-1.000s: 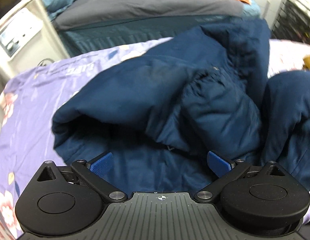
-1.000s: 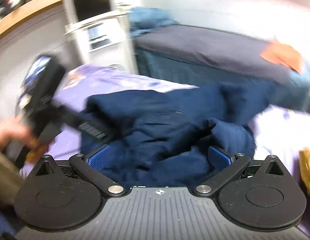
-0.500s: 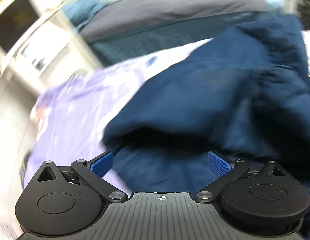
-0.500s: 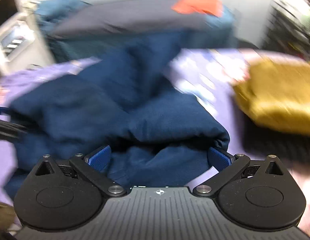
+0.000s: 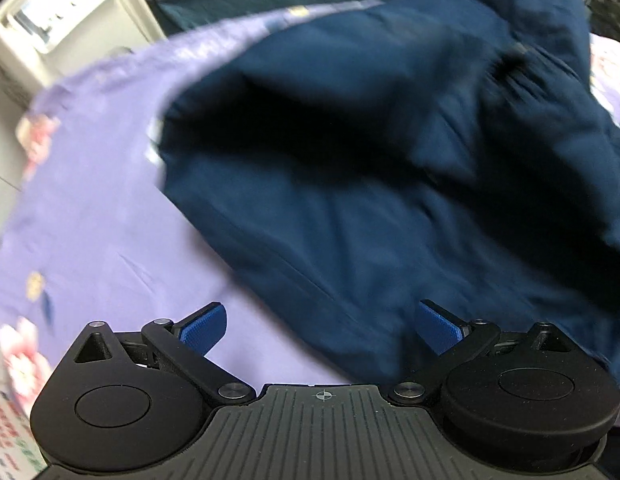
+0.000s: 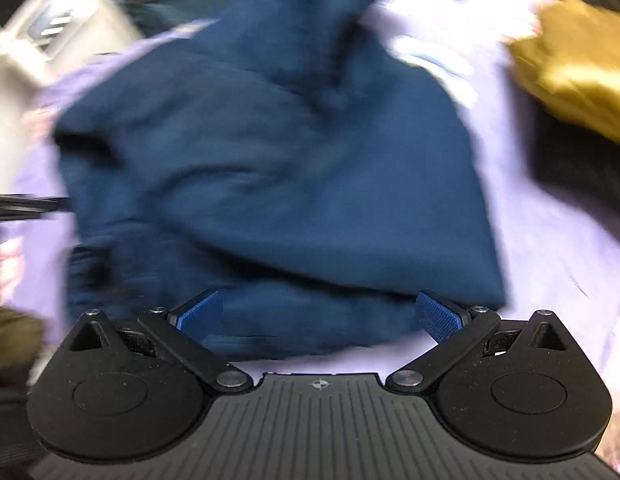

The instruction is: Fold large clothes

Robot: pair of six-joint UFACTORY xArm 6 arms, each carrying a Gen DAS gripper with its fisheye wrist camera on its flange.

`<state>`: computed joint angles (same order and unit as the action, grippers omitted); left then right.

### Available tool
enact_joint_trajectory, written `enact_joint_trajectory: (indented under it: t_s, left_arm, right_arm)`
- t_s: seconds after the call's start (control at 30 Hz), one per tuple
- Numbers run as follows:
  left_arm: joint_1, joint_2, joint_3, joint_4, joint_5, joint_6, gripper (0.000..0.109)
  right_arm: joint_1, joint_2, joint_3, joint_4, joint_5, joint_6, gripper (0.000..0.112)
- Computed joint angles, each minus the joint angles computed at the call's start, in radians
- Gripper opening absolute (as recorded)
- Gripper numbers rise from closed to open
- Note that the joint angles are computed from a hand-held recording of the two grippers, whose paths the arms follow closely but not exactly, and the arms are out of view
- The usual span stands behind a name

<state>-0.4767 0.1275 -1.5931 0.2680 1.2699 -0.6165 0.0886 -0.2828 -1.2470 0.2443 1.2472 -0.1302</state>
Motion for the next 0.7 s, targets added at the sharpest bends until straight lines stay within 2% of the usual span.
enact_joint_trajectory:
  t_s: [0.1,0.17,0.27,0.3,0.43,0.5,0.53,0.6,0.7]
  left_arm:
    - [-0.017,-0.040,0.055,-0.060,-0.022,-0.019,0.103]
    - [-0.026,-0.047,0.063,-0.086,0.006,-0.002,0.103]
    - [-0.047,-0.052,0.067,-0.067,0.078,0.021,0.103]
    - [-0.049,-0.064,0.082,-0.074,0.083,0.029,0.103]
    - [-0.038,-0.058,0.097,-0.142,0.095,0.070,0.103]
    - [-0.030,-0.003,0.056,-0.147,0.108,0.081,0.103]
    - [-0.025,0.041,0.012,-0.152,0.132,0.088,0.103]
    - [-0.017,0.108,-0.048,-0.150,0.128,0.100,0.103]
    - [-0.038,0.200,-0.145,-0.065,0.158,0.102,0.103]
  right_arm:
    - [0.050,0.017,-0.028,0.034,-0.036,-0.065,0.102]
    - [0.094,0.035,-0.030,-0.013,-0.074,-0.077,0.102]
    - [0.174,0.048,0.017,-0.144,-0.180,-0.120,0.102]
    - [0.209,0.052,0.045,-0.210,-0.227,-0.128,0.102]
    - [0.290,0.057,0.135,-0.504,-0.316,-0.144,0.102]
    - [0.304,0.062,0.180,-0.614,-0.372,-0.142,0.102]
    - [0.300,0.050,0.198,-0.640,-0.380,-0.143,0.102]
    - [0.287,0.067,0.208,-0.680,-0.392,-0.109,0.102]
    - [0.255,0.059,0.216,-0.716,-0.392,-0.054,0.092]
